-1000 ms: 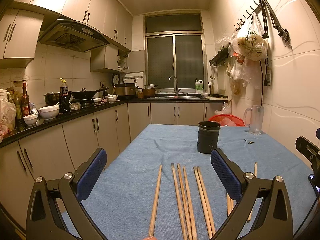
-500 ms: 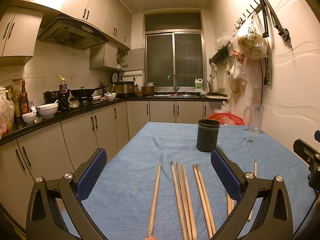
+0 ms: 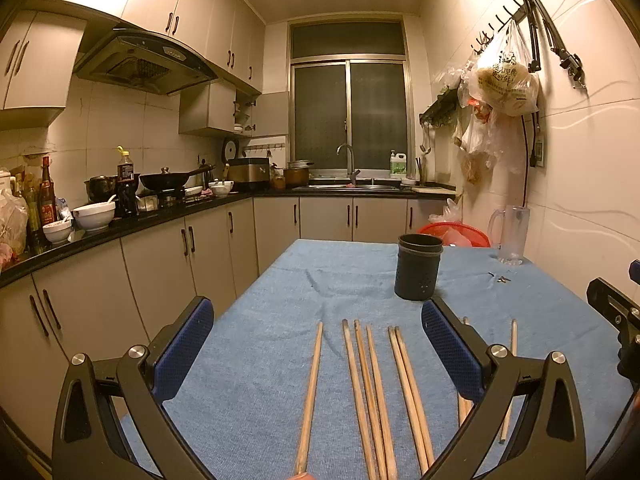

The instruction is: Organize utensils

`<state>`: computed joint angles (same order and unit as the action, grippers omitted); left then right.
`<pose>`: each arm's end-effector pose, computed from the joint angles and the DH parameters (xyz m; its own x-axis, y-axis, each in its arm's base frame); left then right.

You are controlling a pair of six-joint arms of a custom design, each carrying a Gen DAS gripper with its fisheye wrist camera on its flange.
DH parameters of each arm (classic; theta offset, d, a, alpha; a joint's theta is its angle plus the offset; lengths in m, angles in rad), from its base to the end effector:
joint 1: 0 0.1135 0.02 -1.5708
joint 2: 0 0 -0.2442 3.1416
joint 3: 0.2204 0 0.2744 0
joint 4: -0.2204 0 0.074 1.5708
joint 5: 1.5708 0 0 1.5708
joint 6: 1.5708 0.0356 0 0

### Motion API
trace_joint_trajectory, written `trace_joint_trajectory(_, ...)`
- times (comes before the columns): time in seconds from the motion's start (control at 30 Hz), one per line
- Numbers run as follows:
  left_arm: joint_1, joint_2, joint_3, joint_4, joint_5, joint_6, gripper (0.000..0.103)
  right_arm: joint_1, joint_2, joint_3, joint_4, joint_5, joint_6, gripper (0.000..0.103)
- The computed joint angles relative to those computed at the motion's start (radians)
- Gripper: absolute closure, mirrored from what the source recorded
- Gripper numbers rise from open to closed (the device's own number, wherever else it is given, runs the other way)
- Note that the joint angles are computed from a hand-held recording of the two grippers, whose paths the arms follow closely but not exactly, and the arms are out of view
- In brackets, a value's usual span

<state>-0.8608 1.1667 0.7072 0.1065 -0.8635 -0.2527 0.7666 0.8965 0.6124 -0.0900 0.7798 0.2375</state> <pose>0.2042 -0.1960 0.2395 -0.2251 0.0127 -0.9742 -0.0294 0.9994 0.0198 0.1858 0.1442 0.2505 -0.2610 -0.0191 -0.9652 0.0407 0.9987 -0.0307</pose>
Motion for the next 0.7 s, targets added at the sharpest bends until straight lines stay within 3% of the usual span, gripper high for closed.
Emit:
trace_joint_trajectory(0.5, 0.051, 0.064, 0.040, -0.007, 0.045, -0.001, 0.000, -0.029, 0.031, 0.010, 0.000, -0.028, 0.000, 0.000)
trace_joint_trajectory(0.7, 0.131, 0.145, 0.135, -0.163, 0.136, -0.044, 0.000, -0.077, 0.060, 0.051, -0.037, -0.076, -0.027, 0.000)
